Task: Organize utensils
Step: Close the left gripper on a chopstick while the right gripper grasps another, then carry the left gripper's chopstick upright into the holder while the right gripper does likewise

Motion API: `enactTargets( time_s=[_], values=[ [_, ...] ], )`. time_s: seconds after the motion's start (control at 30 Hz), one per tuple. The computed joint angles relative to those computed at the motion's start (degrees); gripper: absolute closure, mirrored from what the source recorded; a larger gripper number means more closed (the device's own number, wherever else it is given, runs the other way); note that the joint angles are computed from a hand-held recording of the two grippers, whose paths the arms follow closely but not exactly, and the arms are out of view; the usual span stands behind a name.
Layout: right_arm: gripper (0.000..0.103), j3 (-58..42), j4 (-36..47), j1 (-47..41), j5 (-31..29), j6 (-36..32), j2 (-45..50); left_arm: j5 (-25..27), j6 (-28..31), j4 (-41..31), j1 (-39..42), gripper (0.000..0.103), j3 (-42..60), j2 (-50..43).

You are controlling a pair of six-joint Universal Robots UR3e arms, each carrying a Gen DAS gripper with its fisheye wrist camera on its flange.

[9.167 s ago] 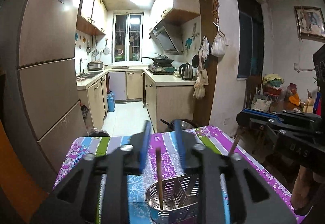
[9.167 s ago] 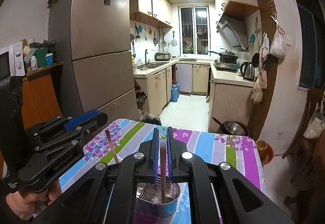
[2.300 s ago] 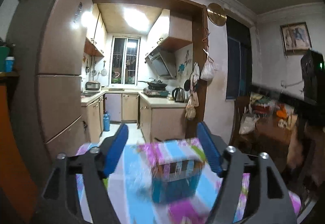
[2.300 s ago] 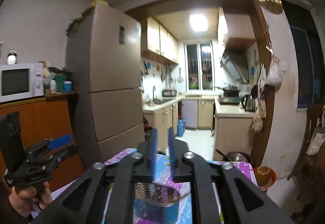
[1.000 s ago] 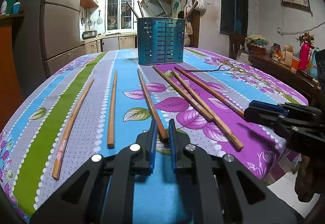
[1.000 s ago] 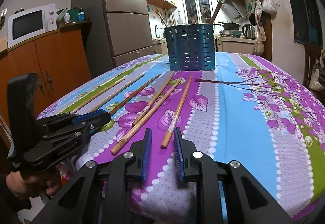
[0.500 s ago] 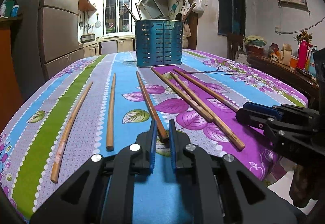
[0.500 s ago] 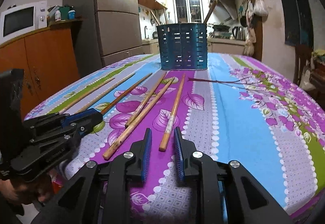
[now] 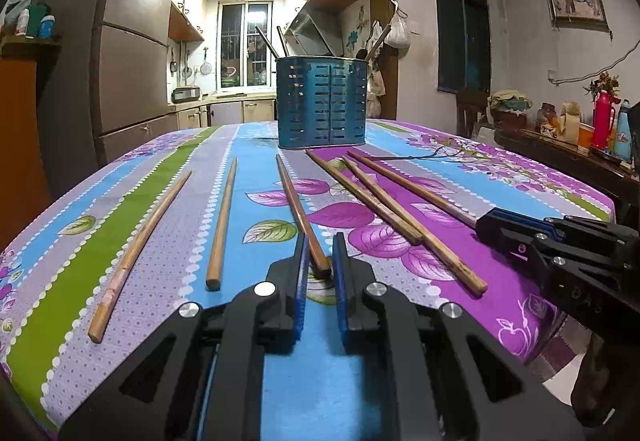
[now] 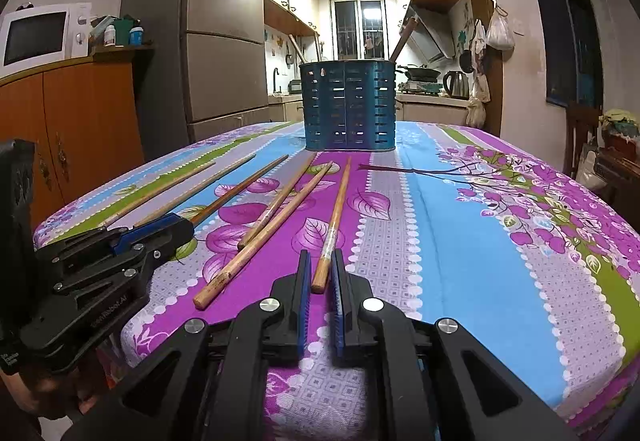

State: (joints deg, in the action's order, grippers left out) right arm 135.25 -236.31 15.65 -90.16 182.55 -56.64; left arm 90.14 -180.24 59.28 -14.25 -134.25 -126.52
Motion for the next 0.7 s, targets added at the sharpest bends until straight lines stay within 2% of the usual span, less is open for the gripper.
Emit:
enactTargets(
  time_s=[0.33,0.7],
  values=[
    [0.091,0.08,-2.07,0.27,-0.49,-0.05,1.36,3.7,-0.74,1.74,-2.26,0.092,1.7,-2.19],
    [0.095,1.91,-5.92,-1.2,1.15,2.49,2.16,4.13,-2.6,3.34,-2.23,0.095,0.82,-2.54]
  ],
)
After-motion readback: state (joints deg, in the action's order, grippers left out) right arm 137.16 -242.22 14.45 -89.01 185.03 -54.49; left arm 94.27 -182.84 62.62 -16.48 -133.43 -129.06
